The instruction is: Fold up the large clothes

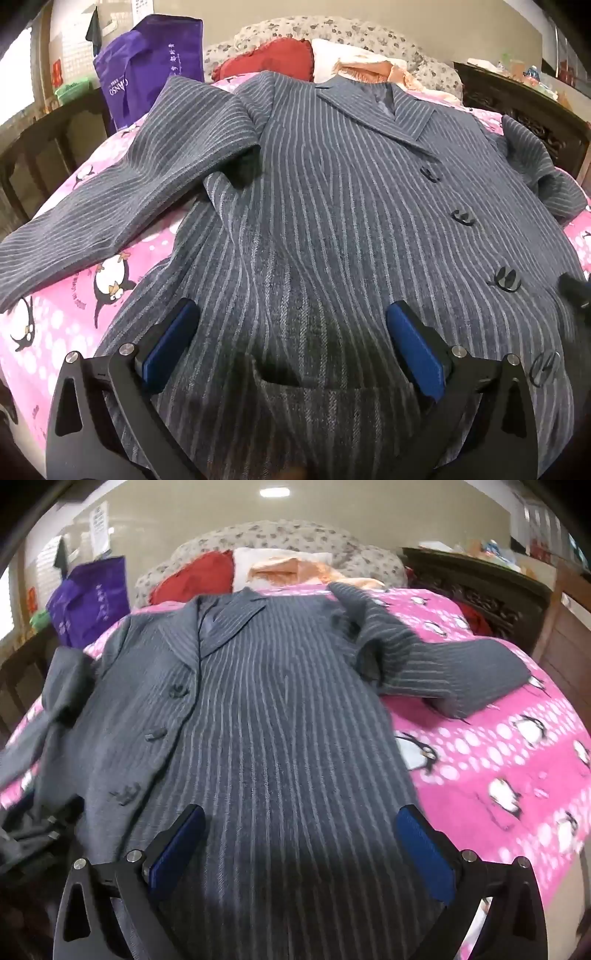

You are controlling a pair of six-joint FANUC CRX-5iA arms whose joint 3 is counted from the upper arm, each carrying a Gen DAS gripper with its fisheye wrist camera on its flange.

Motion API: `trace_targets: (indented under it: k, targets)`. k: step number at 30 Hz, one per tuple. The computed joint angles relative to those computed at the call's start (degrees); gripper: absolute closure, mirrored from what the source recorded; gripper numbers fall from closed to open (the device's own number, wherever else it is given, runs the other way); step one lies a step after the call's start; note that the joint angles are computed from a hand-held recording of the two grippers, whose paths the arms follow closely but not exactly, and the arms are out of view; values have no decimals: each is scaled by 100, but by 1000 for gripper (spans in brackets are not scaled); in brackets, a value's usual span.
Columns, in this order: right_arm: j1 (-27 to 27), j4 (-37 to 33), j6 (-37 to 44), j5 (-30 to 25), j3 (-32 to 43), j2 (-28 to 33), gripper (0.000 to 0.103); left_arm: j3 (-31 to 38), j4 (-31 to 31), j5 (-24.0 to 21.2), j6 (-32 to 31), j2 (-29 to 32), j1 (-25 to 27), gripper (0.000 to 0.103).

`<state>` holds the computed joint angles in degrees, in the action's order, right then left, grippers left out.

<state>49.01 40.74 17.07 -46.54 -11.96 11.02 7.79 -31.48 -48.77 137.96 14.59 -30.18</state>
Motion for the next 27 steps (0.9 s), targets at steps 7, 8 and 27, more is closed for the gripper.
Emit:
trace_targets:
  k: [7, 8, 27]
  targets:
    - [80, 593, -219, -199, -63, -70, 0, -34, 220, 112, -123, 14, 98, 0]
    - [13, 514, -172, -126, -203, -197, 0, -39, 263, 127, -150, 16, 116, 0]
    - [-16, 1483, -591, 913, -692, -515, 0, 17, 510, 131, -535, 77, 201, 0]
